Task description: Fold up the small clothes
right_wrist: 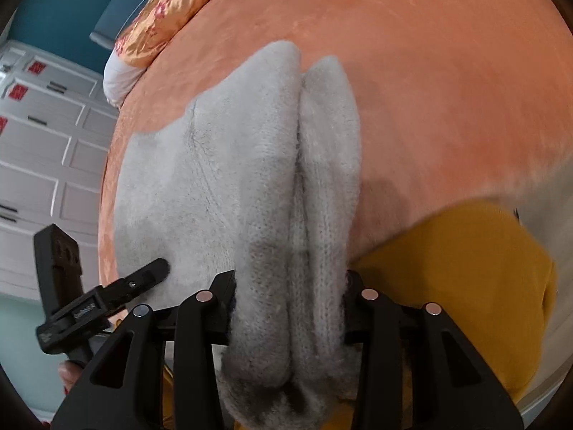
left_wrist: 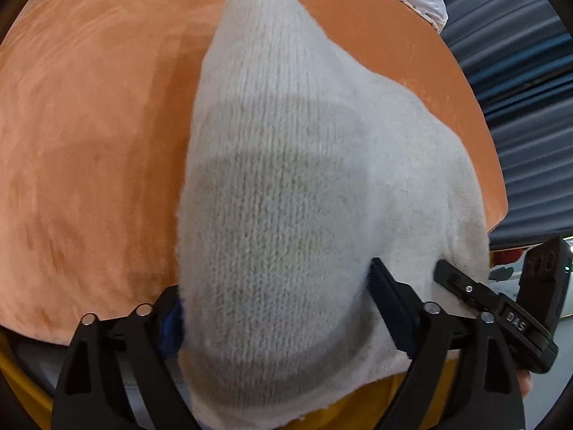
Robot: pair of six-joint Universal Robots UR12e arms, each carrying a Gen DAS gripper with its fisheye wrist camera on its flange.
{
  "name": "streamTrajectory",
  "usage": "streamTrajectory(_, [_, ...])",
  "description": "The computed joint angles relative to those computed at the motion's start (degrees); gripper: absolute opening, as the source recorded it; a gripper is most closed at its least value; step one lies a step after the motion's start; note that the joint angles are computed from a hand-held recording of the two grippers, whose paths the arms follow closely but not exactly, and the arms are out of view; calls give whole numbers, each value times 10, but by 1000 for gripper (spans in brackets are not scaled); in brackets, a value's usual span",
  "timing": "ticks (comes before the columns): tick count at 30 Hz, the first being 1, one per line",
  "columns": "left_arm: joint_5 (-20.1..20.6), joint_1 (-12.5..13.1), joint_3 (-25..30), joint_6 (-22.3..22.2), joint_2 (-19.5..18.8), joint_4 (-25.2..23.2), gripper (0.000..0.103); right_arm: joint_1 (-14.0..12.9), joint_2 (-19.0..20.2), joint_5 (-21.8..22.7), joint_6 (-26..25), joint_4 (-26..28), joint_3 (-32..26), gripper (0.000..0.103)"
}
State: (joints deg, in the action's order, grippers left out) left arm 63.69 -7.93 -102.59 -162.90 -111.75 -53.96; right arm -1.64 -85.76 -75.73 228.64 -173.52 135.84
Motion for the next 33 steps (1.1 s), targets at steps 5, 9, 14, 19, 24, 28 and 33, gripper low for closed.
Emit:
streamTrajectory(5, [-32, 10, 6, -5, -4, -5, 74, 22, 2, -52, -8, 46, -29, 38])
streamTrajectory(9, [-72, 27, -1, 30, 18, -7, 55, 51, -15, -100, -58, 43, -54, 34])
streamTrajectory(14, [-128, 52, -7, 36, 47, 18, 54, 83, -32, -137, -105, 11, -88, 34])
streamTrajectory(19, [-176, 80, 0, 31, 69, 75, 54, 100, -25, -138, -126, -66, -121, 34])
streamTrajectory(24, [-184, 99, 24, -7, 70, 186, 54, 96, 10, -97, -138, -154, -165, 34])
streamTrajectory(28, [-156, 104, 57, -16, 25, 267, 63, 86, 66, -72, -135, -175, -211, 52])
streamTrajectory(33, [9, 87, 109, -23, -60, 202, 66, 59, 139, -52, -36, -20, -241, 38])
